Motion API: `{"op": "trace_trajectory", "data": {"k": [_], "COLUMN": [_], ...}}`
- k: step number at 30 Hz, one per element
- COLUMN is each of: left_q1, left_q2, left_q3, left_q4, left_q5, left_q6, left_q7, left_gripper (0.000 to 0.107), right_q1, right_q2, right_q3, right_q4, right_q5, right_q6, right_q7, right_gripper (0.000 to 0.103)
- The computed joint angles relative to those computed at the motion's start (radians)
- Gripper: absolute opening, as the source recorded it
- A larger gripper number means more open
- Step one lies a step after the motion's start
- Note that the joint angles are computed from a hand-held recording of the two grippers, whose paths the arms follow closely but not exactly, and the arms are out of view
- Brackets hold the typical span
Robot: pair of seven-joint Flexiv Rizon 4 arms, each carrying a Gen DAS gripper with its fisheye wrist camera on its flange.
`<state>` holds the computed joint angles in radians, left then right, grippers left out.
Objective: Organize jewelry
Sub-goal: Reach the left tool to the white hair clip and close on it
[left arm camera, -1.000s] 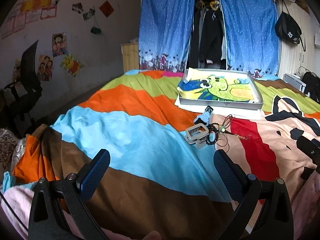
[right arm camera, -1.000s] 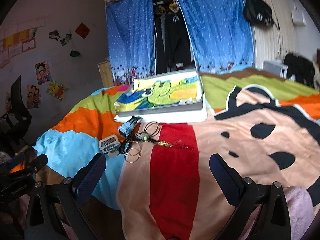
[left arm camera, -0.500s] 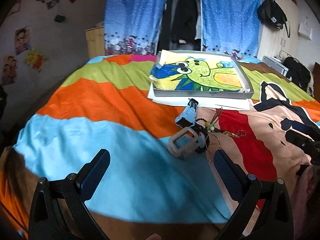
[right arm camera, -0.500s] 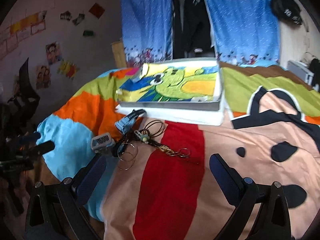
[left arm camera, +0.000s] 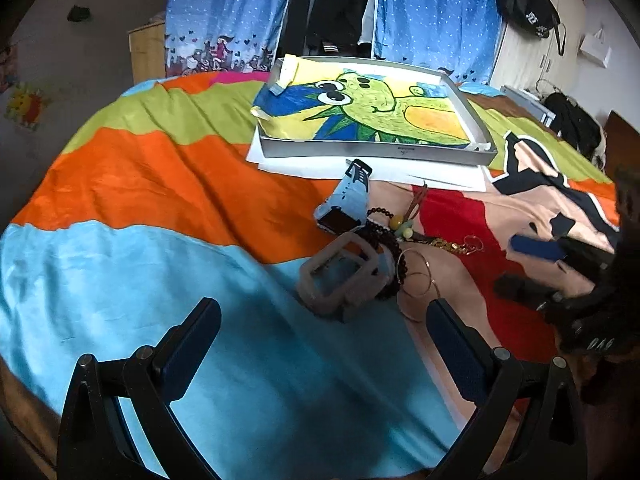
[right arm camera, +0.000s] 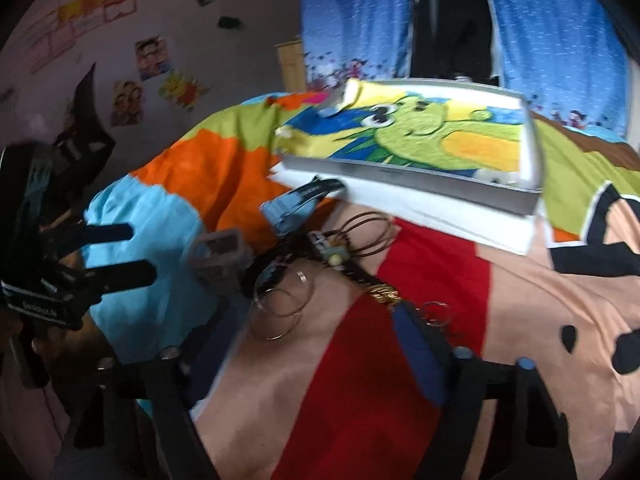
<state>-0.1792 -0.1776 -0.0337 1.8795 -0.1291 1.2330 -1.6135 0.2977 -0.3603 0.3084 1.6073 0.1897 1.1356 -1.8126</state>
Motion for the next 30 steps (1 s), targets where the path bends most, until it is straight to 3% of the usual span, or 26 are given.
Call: {"op": "trace_trajectory", "data": {"k": [5, 7, 13, 19, 30], "left_q1": [0.032, 0.036, 0.058, 0.070, 0.071], "left_q2": [-0.037, -0.047, -0.068, -0.069, -0.102], "left_q3": [-0.037, -0.044, -0.074, -0.096, -0.059], "left_q4": [-0.003, -0.007, -0.007, 0.005, -0.046], "left_q5": [-0.115, -0.141, -0.254, -0.389, -0.358], "left_q6": [0.037, 0.038, 0.016, 0.027, -0.085], "left_q7": [0.077, 0.105, 0.185, 0.227, 0.145], "left_gripper": [0.097, 0.096, 0.077, 0.063, 0.037], "right_q1": [-0.001, 0.001, 0.004, 0.013, 0.055], "right_q2": [-0.034, -0.049, -0.090, -0.121, -0.171], "right_q3": [0.013, 0.014, 0.011, 0.001, -0.026], "right_q4": [-0.036, -0.051, -0.096, -0.126, -0.163], "right_q5": [0.013, 0.015, 0.028, 0.028, -0.067], "right_q6": [-0.056, -0.071, -0.115, -0.100, -0.103], "right_q7": [-0.043, -0.053, -0.055, -0.027, 0.049], "right_gripper": [0.065, 0.057, 0.046, 0.043, 0.039]}}
